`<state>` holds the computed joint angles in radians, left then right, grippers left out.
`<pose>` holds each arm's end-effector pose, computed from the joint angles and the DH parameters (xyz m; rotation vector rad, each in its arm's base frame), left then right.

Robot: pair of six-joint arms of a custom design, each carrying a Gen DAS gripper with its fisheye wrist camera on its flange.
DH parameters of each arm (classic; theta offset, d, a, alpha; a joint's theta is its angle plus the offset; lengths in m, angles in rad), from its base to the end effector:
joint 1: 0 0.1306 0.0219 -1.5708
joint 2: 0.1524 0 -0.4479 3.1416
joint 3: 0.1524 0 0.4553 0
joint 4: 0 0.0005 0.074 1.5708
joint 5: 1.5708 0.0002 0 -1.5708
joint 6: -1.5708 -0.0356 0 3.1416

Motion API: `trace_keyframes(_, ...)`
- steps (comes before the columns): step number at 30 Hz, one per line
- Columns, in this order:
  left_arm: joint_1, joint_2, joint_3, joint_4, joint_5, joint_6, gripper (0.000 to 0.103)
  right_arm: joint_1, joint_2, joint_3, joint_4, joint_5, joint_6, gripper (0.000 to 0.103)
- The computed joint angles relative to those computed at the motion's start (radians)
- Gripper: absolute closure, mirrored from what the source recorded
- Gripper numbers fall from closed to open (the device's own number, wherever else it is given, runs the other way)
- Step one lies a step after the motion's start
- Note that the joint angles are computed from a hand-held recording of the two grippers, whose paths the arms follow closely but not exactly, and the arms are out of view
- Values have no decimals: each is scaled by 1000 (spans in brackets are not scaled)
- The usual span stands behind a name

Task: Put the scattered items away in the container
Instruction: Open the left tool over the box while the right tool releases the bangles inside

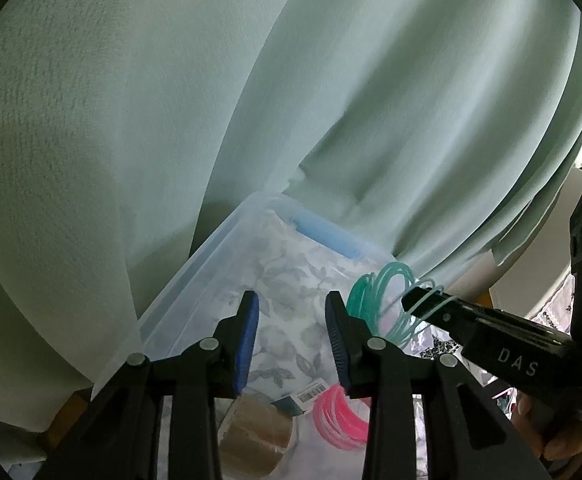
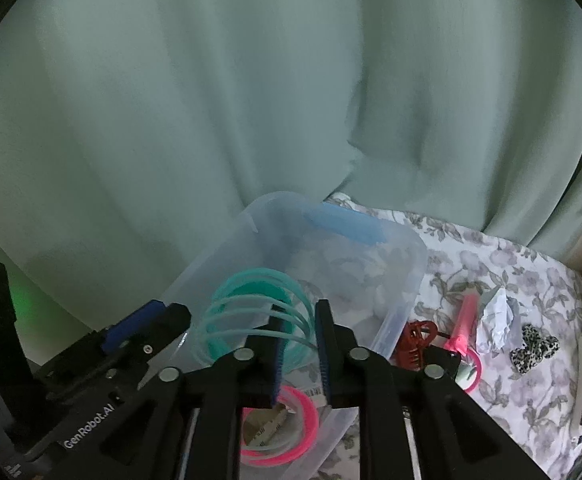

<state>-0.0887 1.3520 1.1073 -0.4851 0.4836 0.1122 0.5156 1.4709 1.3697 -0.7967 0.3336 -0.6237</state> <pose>0.5089 -0.0624 0.3967 0.2238 2.2742 -0.6592 0.4978 0.2681 0.4476 0.2709 2.3900 0.1125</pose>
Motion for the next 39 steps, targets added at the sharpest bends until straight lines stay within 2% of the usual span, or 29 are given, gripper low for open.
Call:
trace_keyframes(3,9,-23,-13,-12,3,-4,58,3,9,8,-21,3,2,70)
trace_keyframes(7,14,-36,-21,-13,0,-4,54,8,11,9,-23,6,7,65)
trace_keyframes(10,17,-47,-25,-20,1,-7,54,10,9,8,-20,10,9,64)
trace_keyframes(13,25,3,8,-16,30,-29,54,11,7,5,-19,12,3,64)
trace_keyframes(29,31,-53,2,-50,38,-60,54,24,-31,-23,-4,29,-16,64)
trace_keyframes(39,-14,-72,-5,-24,9,-66,54,35,-78,-53,9,51,-27,64)
